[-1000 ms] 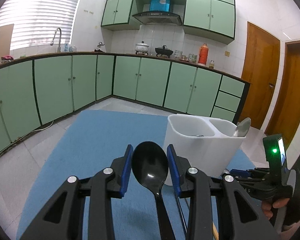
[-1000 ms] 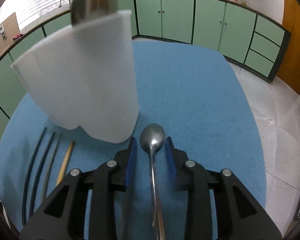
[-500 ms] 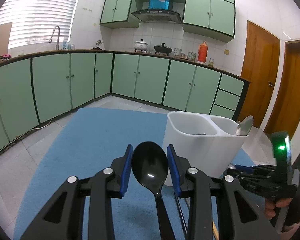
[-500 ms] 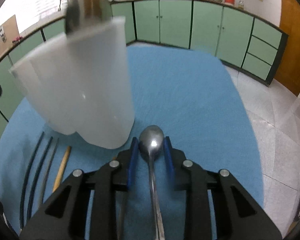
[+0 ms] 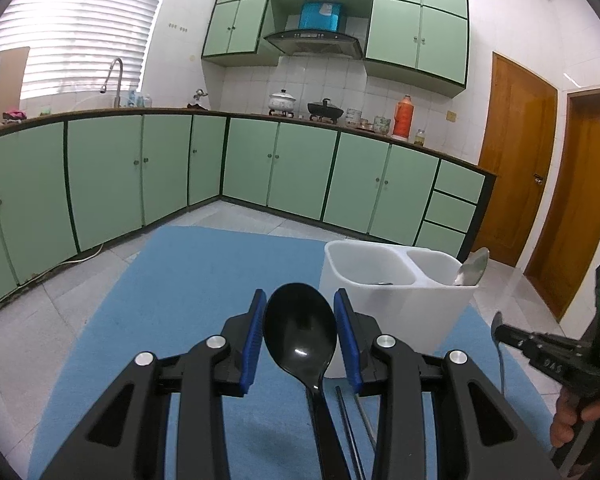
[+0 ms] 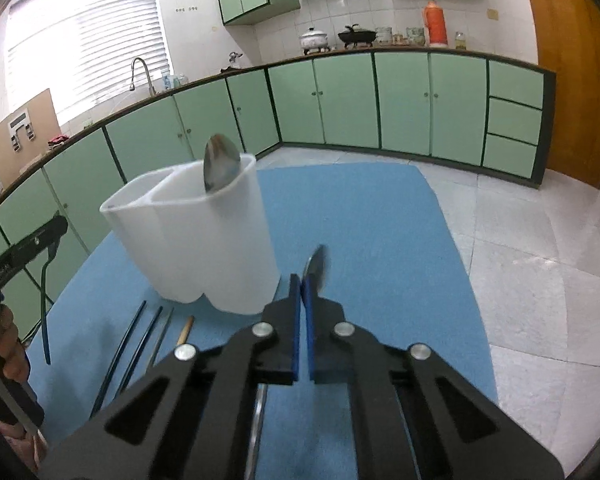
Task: Organize utensils
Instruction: 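Lift the black spoon with the left tool while the right tool lifts the silver spoon, then lower both spoons over the white holder and open both tools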
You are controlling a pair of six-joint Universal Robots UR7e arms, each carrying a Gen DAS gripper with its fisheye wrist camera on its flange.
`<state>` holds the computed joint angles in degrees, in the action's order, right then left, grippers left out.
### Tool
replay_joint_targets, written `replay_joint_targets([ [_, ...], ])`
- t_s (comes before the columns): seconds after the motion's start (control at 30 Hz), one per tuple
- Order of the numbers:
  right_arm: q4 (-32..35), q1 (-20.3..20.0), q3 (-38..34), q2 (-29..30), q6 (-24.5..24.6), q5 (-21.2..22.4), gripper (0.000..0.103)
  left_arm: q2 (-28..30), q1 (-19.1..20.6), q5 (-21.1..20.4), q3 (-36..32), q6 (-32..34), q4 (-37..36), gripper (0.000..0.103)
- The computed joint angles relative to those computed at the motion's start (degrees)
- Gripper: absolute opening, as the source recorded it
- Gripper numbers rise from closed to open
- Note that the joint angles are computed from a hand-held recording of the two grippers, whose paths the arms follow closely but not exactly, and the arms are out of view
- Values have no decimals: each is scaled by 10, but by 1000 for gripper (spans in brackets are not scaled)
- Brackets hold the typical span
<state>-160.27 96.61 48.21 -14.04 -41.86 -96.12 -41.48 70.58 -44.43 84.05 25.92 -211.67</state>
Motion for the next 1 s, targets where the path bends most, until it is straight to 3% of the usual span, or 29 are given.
replay_joint_targets([
  [0.13,23,-3,-20,11,8,-2,1,-5,-3,3,9,5,-5,34],
  [0.33,-15,-1,21,-11,1,20,1,-8,-5,2,9,3,-5,34],
  [0.63,-131,15,54,-47,-20,151,1,-11,-20,-37,-31,50,-15,34],
  [0.77,-109,28,-16,-21,-23,198,1,1,-25,-65,-82,74,-7,34],
  [1.0,-53,47,-238,101,-21,233,1,49,-15,-106,-193,106,28,34],
])
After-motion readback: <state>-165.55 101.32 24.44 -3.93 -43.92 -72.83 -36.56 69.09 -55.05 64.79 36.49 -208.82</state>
